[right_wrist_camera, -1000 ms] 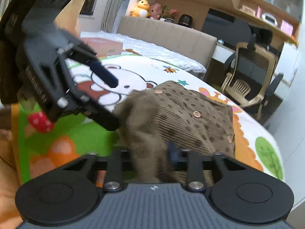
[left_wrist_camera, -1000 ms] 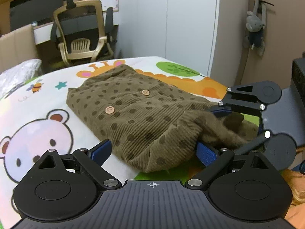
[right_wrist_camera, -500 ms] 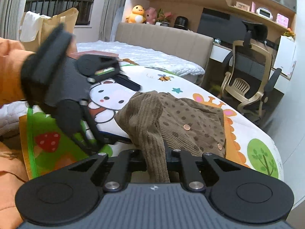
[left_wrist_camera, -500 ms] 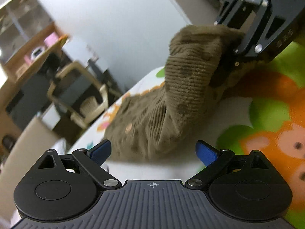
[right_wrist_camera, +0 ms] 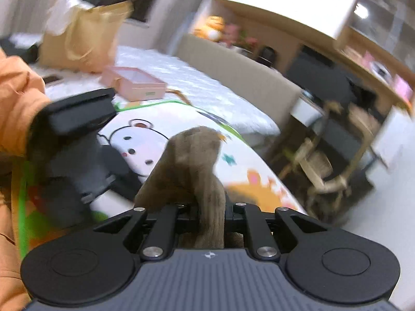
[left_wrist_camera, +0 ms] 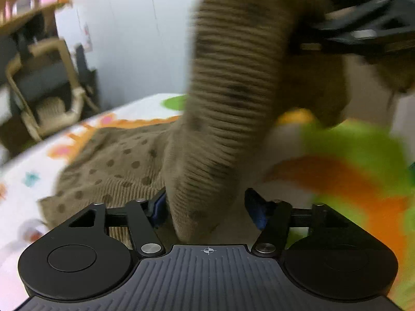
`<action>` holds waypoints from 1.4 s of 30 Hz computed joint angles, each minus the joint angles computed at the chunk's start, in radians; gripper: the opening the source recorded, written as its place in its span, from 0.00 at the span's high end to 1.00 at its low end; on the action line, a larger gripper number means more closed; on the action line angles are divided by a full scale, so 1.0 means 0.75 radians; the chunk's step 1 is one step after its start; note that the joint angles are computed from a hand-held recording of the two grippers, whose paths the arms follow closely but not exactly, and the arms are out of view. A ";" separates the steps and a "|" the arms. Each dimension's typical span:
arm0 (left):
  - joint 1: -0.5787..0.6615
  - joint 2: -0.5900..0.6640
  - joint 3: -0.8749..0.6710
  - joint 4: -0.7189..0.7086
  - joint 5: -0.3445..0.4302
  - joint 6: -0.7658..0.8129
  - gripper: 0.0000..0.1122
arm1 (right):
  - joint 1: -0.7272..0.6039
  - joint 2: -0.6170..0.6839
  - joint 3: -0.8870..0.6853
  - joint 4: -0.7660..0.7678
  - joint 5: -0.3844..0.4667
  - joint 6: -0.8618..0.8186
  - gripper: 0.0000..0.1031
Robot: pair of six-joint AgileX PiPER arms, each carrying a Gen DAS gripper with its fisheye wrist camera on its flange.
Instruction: Fold clothes
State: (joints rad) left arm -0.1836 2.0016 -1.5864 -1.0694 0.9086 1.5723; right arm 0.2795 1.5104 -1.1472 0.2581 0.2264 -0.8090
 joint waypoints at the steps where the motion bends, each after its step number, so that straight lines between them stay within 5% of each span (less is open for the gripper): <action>1: 0.023 -0.014 0.021 -0.025 0.069 -0.009 0.50 | 0.010 0.076 -0.098 0.036 0.054 -0.088 0.88; 4: 0.083 -0.063 0.124 -0.103 0.193 0.005 0.49 | 0.029 0.356 -0.447 0.120 0.272 -0.285 0.88; 7: 0.135 -0.080 0.192 -0.155 0.197 -0.071 0.48 | 0.059 0.650 -0.814 0.046 0.508 -0.258 0.88; 10: 0.186 -0.048 0.183 -0.196 0.213 -0.247 0.46 | 0.073 0.791 -1.018 -0.012 0.599 -0.181 0.80; 14: 0.225 0.008 0.119 -0.231 0.275 -0.405 0.43 | 0.021 0.670 -0.940 0.150 0.472 -0.257 0.41; 17: 0.230 0.030 0.084 -0.261 0.295 -0.439 0.36 | -0.061 0.513 -0.776 0.322 0.361 -0.359 0.37; 21: 0.243 0.081 -0.010 -0.330 0.340 -0.576 0.29 | -0.150 0.335 -0.539 0.498 0.211 -0.514 0.20; 26: 0.245 0.124 -0.115 -0.341 0.286 -0.724 0.29 | -0.266 0.150 -0.180 0.977 0.176 -0.868 0.09; 30: 0.247 0.139 -0.138 -0.304 0.255 -0.827 0.30 | -0.277 0.114 0.000 0.951 0.246 -0.900 0.04; 32: 0.239 0.142 -0.137 -0.269 0.229 -0.866 0.31 | -0.221 0.132 0.043 0.827 0.106 -0.872 0.04; 34: 0.228 0.154 -0.153 -0.226 0.210 -0.899 0.35 | -0.155 0.181 0.063 0.836 -0.160 -0.886 0.03; 38: 0.225 0.116 -0.101 -0.193 0.188 -0.892 0.37 | -0.114 0.387 -0.218 1.220 -0.621 -0.936 0.00; 40: 0.219 0.074 -0.046 -0.180 0.164 -0.872 0.37 | -0.133 0.433 -0.330 1.464 -0.602 -1.008 0.00; 42: 0.217 0.047 -0.034 -0.156 0.160 -0.866 0.35 | -0.194 0.444 -0.374 1.729 -0.426 -1.157 0.00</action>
